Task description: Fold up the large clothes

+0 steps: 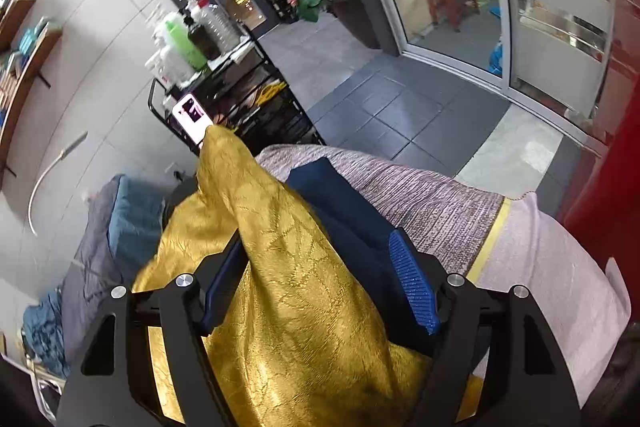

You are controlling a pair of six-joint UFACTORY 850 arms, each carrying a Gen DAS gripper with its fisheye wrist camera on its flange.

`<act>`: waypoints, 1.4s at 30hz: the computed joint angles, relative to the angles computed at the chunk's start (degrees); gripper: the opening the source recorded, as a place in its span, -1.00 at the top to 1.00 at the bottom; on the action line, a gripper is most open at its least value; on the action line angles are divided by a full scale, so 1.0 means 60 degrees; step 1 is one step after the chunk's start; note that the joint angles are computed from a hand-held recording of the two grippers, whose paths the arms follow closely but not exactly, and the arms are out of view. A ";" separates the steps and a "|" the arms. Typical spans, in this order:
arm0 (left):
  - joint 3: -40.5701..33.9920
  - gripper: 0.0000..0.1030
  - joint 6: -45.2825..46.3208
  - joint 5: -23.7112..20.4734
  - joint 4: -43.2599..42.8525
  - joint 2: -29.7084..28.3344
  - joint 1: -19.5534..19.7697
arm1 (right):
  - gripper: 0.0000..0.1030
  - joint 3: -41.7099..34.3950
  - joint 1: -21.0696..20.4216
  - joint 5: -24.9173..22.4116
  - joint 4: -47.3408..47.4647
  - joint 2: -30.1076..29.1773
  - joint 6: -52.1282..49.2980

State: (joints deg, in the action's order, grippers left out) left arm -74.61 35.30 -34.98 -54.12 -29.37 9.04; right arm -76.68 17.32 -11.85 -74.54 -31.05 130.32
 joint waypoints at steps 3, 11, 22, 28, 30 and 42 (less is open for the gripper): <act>0.0108 -0.59 -0.0164 0.0163 -0.0582 0.0154 0.0407 | -0.39 -0.0090 0.0331 -0.0918 0.0636 0.0167 -0.1319; 0.1131 -0.87 -0.3228 0.2752 0.5169 0.1561 0.0047 | -0.63 -0.0310 0.1439 -0.4381 0.2080 0.0481 -0.4676; 0.3165 -0.87 -0.3833 0.3262 0.8126 0.3517 -0.1844 | -0.63 -0.0377 0.2796 -0.4117 0.4703 0.0579 -0.7449; 0.3586 -0.87 -0.3940 0.2825 0.8404 0.3957 -0.2676 | -0.63 -0.1006 0.3413 -0.4362 0.5977 0.0194 -0.8980; 0.3705 -0.87 -0.3610 0.2754 0.8081 0.4100 -0.2797 | -0.63 -0.1223 0.3652 -0.4559 0.5993 0.0085 -0.9340; 0.3509 -0.87 -0.6342 0.1431 1.0334 0.4148 -0.3220 | -0.63 -0.1929 0.4110 -0.5885 0.6924 -0.0236 -1.0775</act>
State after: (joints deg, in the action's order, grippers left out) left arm -53.56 -2.75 -26.39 7.88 -4.48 -10.27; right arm -88.25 41.98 -47.16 -33.00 -32.46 65.67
